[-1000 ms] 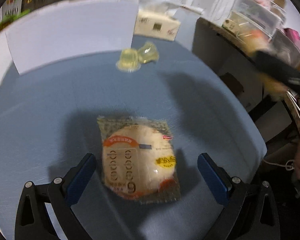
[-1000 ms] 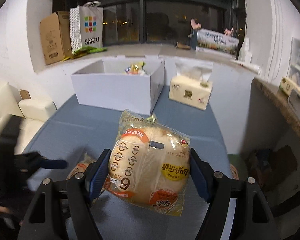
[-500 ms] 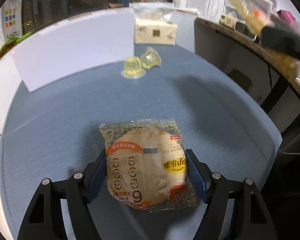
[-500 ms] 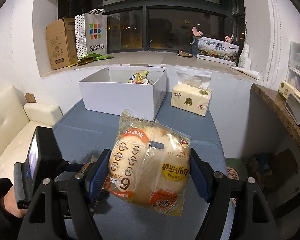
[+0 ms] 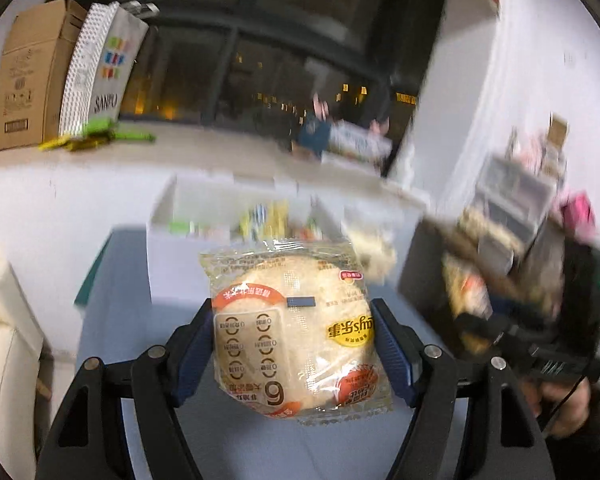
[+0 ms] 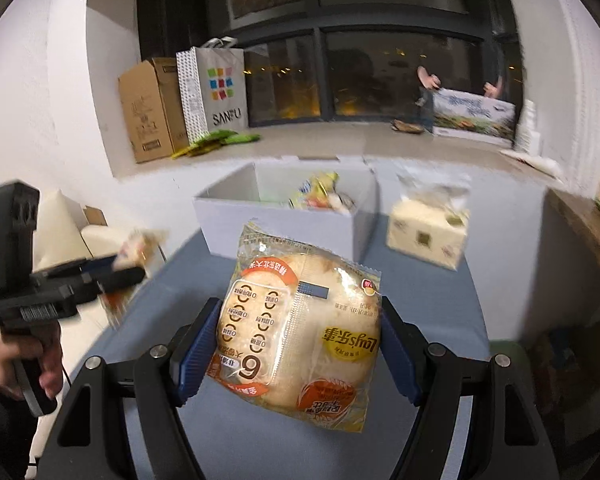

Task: Organize snacks
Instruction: 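Carry bun into box with right gripper while left gripper drops other bun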

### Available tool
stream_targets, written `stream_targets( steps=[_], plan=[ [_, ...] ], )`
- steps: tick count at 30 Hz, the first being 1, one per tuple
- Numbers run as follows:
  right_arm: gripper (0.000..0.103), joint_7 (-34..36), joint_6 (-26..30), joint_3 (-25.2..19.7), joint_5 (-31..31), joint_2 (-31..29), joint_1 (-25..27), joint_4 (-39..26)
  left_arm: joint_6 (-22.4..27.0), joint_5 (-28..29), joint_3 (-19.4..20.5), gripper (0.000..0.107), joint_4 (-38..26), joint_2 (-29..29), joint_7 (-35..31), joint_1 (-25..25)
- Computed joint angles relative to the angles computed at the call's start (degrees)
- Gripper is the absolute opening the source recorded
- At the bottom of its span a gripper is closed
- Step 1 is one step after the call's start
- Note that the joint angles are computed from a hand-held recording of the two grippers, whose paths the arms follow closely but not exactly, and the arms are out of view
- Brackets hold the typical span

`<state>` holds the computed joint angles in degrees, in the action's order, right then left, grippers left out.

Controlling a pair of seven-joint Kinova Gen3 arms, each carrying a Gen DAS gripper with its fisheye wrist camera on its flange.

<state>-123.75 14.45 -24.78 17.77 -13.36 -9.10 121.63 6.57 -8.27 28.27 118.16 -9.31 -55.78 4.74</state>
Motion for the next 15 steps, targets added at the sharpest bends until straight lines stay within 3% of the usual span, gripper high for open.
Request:
stream_targets(
  steps=[2, 4, 8, 10, 13, 15],
  plan=[
    [0.079, 4.7, -1.3, 5.3, -2.8, 3.4, -4.5, -3.0, -0.8, 3.1, -5.3, 0.078, -3.2, 2.2, -4.7, 2.5],
    [0.079, 9.3, -0.2, 8.5, -6.8, 7.6, -6.6, -8.3, 0.4, 5.7, -7.4, 0.078, -8.2, 6.1, -9.3, 2.7],
    [0.079, 18.6, 1.2, 4.9, -16.1, 16.8, -0.9, -19.0, 5.2, 10.2, -2.0, 0.078, -18.8, 14.7, -18.6, -5.2],
    [0.079, 23.3, 2.1, 6.0, -20.2, 21.0, -1.3, -24.3, 7.4, 13.0, -2.7, 0.078, -24.0, 19.3, -23.3, -5.3],
    [0.079, 27.5, 4.7, 13.5, -24.4, 26.4, -7.3, -32.2, 10.6, 16.9, -8.8, 0.078, -30.3, 24.3, -27.5, -0.8],
    [0.079, 28.5, 7.7, 17.6, -26.4, 29.7, -10.4, -37.5, 13.0, 15.6, -14.1, 0.078, -33.8, 26.8, -25.6, 3.2]
  ],
)
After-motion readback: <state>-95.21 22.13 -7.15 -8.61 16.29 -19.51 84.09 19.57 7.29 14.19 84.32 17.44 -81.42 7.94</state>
